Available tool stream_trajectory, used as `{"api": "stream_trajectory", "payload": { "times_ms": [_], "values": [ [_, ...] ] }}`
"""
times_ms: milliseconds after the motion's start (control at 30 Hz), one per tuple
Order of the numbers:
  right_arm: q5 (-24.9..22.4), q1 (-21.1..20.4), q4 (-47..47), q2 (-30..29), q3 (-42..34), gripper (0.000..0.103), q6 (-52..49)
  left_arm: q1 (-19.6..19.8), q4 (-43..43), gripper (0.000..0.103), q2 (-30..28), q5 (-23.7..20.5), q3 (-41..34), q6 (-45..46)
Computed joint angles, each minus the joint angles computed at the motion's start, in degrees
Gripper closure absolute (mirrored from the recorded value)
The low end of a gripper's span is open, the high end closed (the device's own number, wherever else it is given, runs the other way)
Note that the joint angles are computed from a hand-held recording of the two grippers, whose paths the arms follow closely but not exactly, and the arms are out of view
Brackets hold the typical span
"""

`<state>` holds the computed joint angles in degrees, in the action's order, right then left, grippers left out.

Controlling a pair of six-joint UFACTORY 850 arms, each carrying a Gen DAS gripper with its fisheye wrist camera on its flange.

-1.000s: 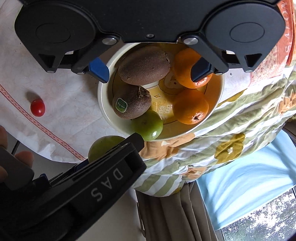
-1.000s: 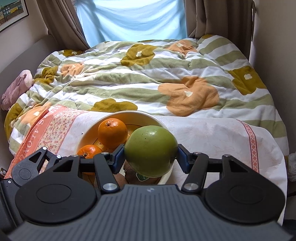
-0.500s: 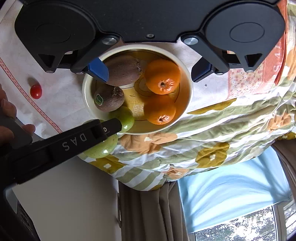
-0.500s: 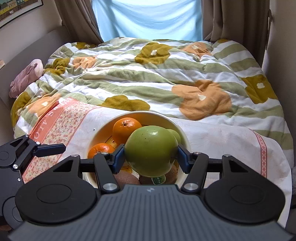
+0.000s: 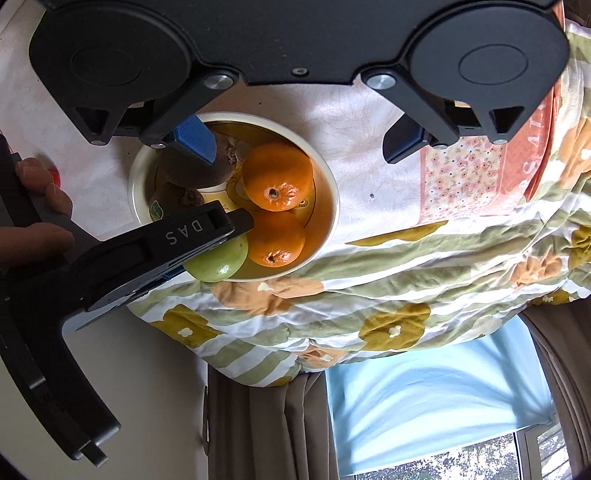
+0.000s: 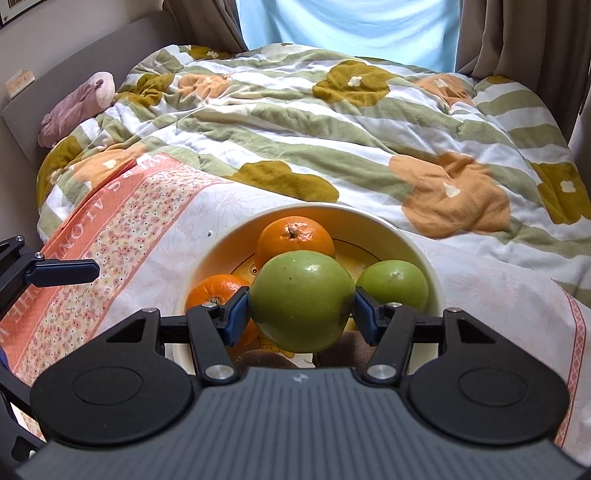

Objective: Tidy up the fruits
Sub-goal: 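Carry the kiwi and green apple into the white bowl and release both, then withdraw both open grippers toward the loose tangerines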

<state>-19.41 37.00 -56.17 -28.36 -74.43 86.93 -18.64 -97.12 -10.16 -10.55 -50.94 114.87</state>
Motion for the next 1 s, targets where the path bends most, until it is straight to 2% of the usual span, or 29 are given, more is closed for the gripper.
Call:
{"api": "stream_trajectory", "payload": {
  "times_ms": [100,167,233,300,367,567,800,1000],
  "values": [
    [0.14,0.05,-0.75,-0.58,-0.12,0.029,0.83,0.46,0.6,0.004,0.1,-0.03,0.32,-0.86],
    [0.49,0.16,-4.96,-0.41,0.46,0.024,5.7,0.64,0.06,0.004,0.09,0.21,0.49,-0.69],
    [1.09,0.07,-3.96,-0.28,0.6,0.008,4.83,0.72,0.79,0.004,-0.01,0.55,0.53,-1.8],
    [1.32,0.29,-5.71,0.04,1.13,0.0,6.4,0.82,0.58,0.004,0.1,0.82,0.76,-1.96],
    [0.9,0.73,-10.36,0.58,2.0,0.0,11.03,0.9,0.26,0.004,0.33,1.01,1.05,-2.03],
    [-0.73,1.64,-15.41,2.04,3.62,0.0,15.68,0.84,-1.34,0.004,1.7,1.73,2.14,-1.61],
    [-2.59,2.81,-15.04,5.07,5.27,0.0,15.48,0.7,-8.48,0.004,4.63,2.46,3.86,4.61],
    [-7.33,5.17,-11.6,9.32,6.94,0.0,12.9,0.8,-13.03,0.004,9.14,2.41,6.31,8.41]
  ]
}}
